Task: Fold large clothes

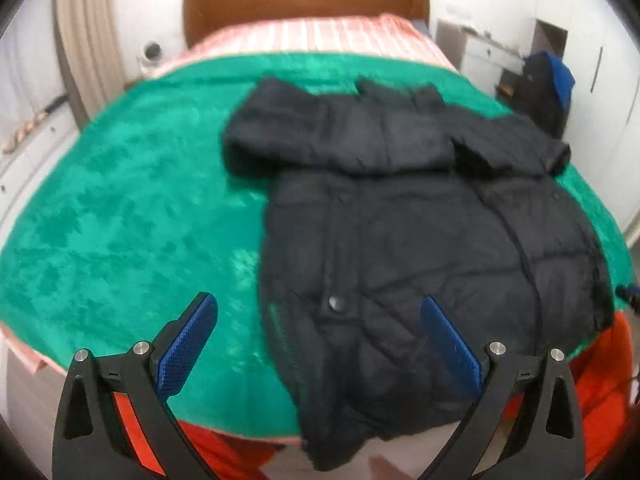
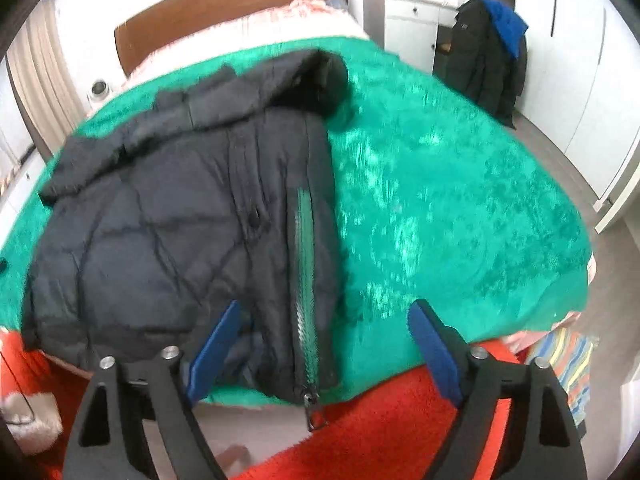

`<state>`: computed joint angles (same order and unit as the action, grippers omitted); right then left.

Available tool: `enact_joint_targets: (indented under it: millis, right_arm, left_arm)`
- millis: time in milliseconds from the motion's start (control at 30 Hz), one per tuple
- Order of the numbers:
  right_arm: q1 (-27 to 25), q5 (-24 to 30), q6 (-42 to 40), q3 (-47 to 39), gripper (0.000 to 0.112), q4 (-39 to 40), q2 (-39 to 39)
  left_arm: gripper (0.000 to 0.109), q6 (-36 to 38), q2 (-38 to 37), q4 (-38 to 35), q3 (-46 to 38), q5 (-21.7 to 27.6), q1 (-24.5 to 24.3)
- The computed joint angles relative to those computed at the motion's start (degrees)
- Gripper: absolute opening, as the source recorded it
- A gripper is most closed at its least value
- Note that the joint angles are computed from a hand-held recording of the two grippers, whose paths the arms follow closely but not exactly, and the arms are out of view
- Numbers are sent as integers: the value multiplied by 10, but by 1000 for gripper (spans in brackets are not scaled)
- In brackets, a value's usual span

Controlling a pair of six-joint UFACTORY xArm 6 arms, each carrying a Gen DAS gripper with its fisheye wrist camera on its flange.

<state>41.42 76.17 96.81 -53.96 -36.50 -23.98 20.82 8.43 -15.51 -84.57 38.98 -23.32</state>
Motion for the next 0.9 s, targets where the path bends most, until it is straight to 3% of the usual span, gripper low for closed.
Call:
enact_joint_targets:
  millis: [67,167,367,567,633,700,767,900]
  right_arm:
    - [2,9,-4,-15,90,2,9]
    - [-9,-48,-38,-17,89,-13,10]
    - [-96,-118,-263,-144,90,-28,101]
    - [-184,-215,-574,-384,94,9,361]
    - [-188,-186,-633,-479,94,2,458]
    - [-191,-144,-658,-561,86,-19,531]
    - [-205,-147,-620,-571,33,-22,540]
    - [-249,-212,-419,-394,29,-82,359]
  left_arm:
    - [102,-20,7,13,-7,17,-3]
    - [102,-57,17,33,-6,5,-12]
    - [102,-95,13,47,23,-30,-5]
    - [102,-117,4,30,37,-21,13]
    - [102,-126,-4,39,48,-27,17]
    - [102,-141,-9,58,57,-33,21]
    - [102,-152,-10,73,60,-32,25]
    - [102,-153,-14,75,69,-37,36]
